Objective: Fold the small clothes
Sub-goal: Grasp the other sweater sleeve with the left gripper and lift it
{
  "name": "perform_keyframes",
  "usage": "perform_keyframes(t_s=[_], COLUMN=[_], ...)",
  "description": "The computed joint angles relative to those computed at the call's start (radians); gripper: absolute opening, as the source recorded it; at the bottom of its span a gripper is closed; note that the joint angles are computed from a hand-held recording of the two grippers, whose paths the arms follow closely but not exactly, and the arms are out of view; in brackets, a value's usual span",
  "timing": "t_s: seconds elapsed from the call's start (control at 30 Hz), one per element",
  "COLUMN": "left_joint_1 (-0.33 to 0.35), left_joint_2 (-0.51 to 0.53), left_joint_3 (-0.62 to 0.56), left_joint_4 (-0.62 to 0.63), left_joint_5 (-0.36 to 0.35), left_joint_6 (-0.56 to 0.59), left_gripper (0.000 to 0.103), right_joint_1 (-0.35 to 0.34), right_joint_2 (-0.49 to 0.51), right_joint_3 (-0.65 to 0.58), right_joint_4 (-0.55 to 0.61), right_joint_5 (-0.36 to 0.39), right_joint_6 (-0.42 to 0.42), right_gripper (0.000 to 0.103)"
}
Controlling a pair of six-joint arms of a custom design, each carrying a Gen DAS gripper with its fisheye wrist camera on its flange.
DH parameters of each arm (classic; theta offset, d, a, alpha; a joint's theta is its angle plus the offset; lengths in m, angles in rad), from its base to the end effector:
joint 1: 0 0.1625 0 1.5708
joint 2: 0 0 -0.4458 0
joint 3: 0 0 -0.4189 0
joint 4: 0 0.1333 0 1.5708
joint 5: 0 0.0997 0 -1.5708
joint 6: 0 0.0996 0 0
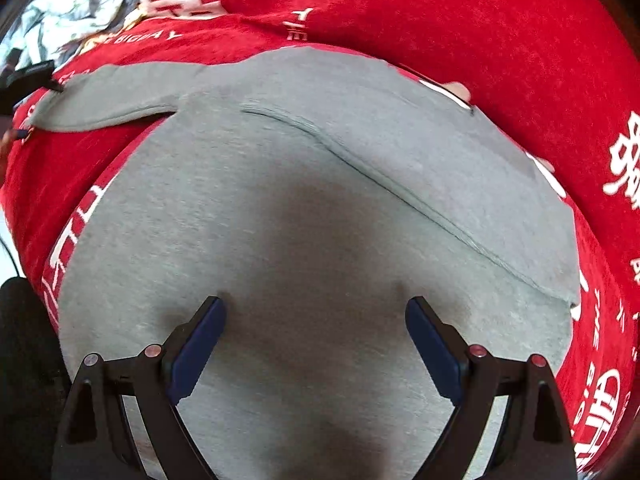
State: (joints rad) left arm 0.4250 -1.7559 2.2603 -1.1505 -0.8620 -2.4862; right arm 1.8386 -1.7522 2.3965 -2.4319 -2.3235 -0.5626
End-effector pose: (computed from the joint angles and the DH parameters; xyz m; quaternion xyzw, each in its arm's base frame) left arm -0.1774 -0.2977 0.2731 -0.4001 0.7540 -0.4028 0.3304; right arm 0.1601 -0.3371 0.2998 0.3366 -0.8620 0.0459 0.3762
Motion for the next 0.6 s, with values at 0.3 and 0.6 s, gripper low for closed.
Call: perform_keyframes(t_s=[0.3, 0.6], left_joint_1=[0.067, -0.037], left_joint_2=[0.074, -0.005], left_joint_3=[-0.05, -0.016], left_joint_4=[0.007, 0.045], left_joint_5=[0.035, 0.059], left_joint_6=[-0.004, -0.117], left_gripper=[0.087, 0.013], right_joint_1=[0.036, 0.022], right_joint_2=[0.02, 0.013], right_joint_3=[-0.011, -0.034], right_joint_4=[0.025, 0.051], right_joint_5=[-0.032, -0.016], right_joint_6=[0.032, 0.066], right_gripper=[0.094, 0.093])
